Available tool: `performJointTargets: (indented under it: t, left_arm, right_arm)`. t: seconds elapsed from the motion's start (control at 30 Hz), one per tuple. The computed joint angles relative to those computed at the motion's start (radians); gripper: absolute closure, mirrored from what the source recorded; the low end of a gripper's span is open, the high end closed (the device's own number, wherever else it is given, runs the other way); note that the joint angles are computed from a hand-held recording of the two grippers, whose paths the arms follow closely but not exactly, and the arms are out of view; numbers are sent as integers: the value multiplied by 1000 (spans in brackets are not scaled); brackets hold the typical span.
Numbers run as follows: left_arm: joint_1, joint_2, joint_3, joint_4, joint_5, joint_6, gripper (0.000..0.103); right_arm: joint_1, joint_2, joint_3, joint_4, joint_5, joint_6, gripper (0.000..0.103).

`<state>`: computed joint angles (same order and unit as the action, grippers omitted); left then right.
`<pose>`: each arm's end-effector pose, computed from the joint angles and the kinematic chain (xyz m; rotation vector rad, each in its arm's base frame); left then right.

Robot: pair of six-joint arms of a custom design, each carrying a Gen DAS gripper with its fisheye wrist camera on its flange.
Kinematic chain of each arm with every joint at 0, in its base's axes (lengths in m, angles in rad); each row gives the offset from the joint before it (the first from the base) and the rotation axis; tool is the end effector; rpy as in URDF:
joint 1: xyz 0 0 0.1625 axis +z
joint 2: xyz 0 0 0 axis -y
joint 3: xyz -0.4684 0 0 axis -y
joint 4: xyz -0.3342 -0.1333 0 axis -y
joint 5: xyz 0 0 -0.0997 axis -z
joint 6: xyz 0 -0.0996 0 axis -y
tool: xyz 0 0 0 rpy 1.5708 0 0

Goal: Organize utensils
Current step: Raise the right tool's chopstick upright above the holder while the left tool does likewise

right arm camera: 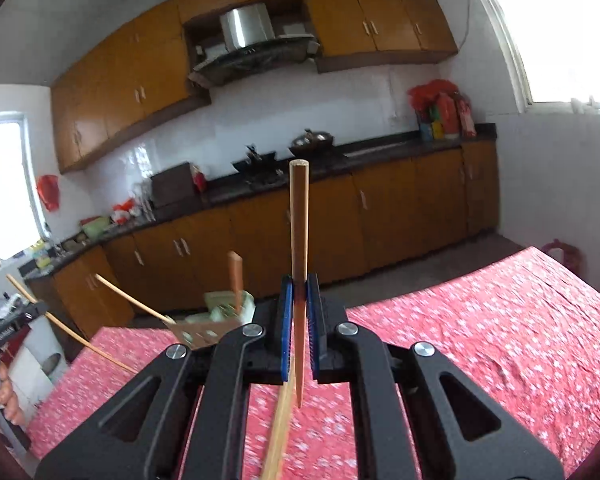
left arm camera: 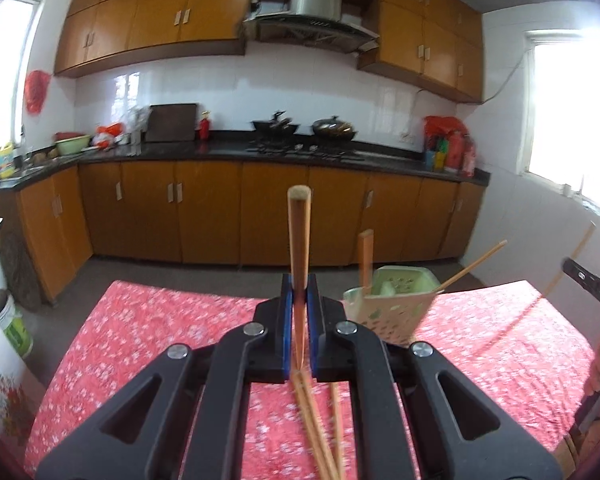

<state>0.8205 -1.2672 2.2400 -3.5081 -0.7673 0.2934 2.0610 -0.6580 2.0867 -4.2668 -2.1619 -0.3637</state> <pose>-0.1513 -0.4630 0.3758 0.6819 2.1812 -1.3521 0.3166 -0.4280 0.1885 0.4540 -2.1630 1.6230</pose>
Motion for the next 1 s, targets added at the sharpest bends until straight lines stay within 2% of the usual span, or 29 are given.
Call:
performJointTargets:
  t: [0.2,0.43,0.57,0.77,1.0]
  left_arm:
    - [-54,-15,-21,38,-76,-12,95]
    - [-68,90,-130,-104,-117,45,95]
    - [-40,161,-204,-120,-136,76,95]
    - [22,236,-254,-85,-161,57,95]
    - [72,280,-281,-51,-176,42,95]
  right_arm:
    - [44,7,-85,-4,94,-61,95]
    - [53,73,-230,3,126,-132,95]
    - [34,116,-291,0,133,-153,95]
    - [8,159,-367,61,127,-123,95]
    - [-10,182,-382,134,98,-94,95]
